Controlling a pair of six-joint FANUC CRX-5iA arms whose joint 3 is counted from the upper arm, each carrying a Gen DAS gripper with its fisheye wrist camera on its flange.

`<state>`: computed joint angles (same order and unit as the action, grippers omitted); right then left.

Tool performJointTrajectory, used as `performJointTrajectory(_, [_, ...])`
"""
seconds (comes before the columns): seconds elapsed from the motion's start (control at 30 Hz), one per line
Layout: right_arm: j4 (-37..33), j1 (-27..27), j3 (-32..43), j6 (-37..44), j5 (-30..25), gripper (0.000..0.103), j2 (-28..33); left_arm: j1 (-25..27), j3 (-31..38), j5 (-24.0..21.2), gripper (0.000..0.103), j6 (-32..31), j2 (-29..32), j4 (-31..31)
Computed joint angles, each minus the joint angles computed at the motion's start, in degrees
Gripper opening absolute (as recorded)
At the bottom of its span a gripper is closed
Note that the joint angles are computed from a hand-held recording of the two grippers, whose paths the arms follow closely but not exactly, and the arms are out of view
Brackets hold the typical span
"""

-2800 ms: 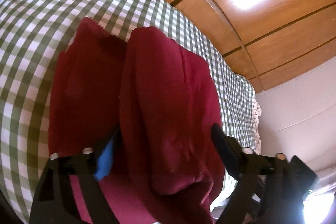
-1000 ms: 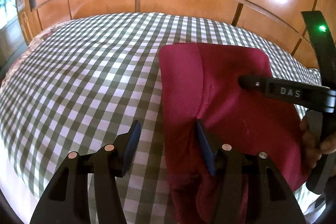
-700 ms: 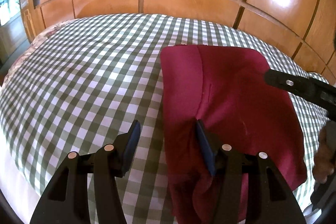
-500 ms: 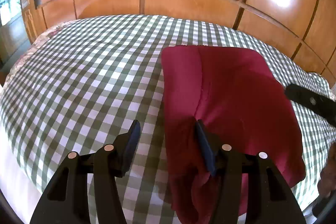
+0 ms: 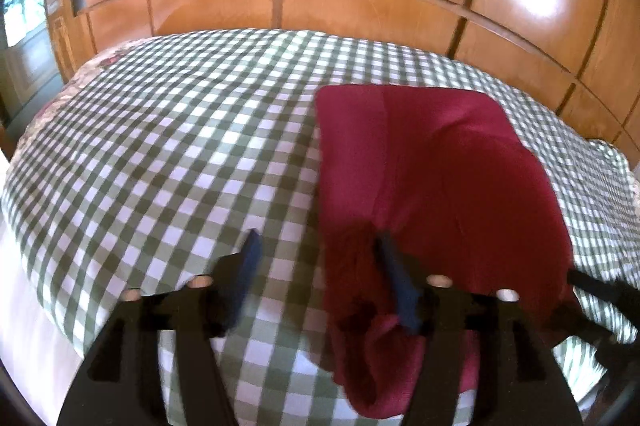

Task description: Fold small clothes

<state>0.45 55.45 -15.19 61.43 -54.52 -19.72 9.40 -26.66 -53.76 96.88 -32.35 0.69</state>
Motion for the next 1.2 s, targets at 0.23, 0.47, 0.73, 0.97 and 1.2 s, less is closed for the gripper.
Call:
performJointTrajectory(0.23, [-4.60, -1.53, 1.56, 5.04, 0.07, 0.072, -0.23, 5.77, -4.95, 2.32, 0.067, -10.66, -1.83, 9.97])
performJointTrajectory(0.47, [-20.73, -16.90, 7.17, 11.52, -0.44, 0.076, 2.48, 12.96, -10.70, 2.51, 0.067, -27.89, -2.88, 25.69])
performJointTrajectory(0.73, [-36.00, -26.87, 18.93, 18.98, -6.63, 0.080, 18.24, 17.23, -14.98, -0.10, 0.067, -38.22, -1.77, 38.43])
performJointTrajectory(0.97, [-38.39, -26.02, 21.42, 20.96, -6.31, 0.048, 20.79, 17.64, -18.39, -4.14, 0.053, -46.08, 2.08, 51.57])
performJointTrajectory(1.2, [-29.89, -25.38, 13.30, 17.96, 0.63, 0.042, 9.81, 7.21, -16.70, -1.55, 0.050, -46.95, 6.35, 55.99])
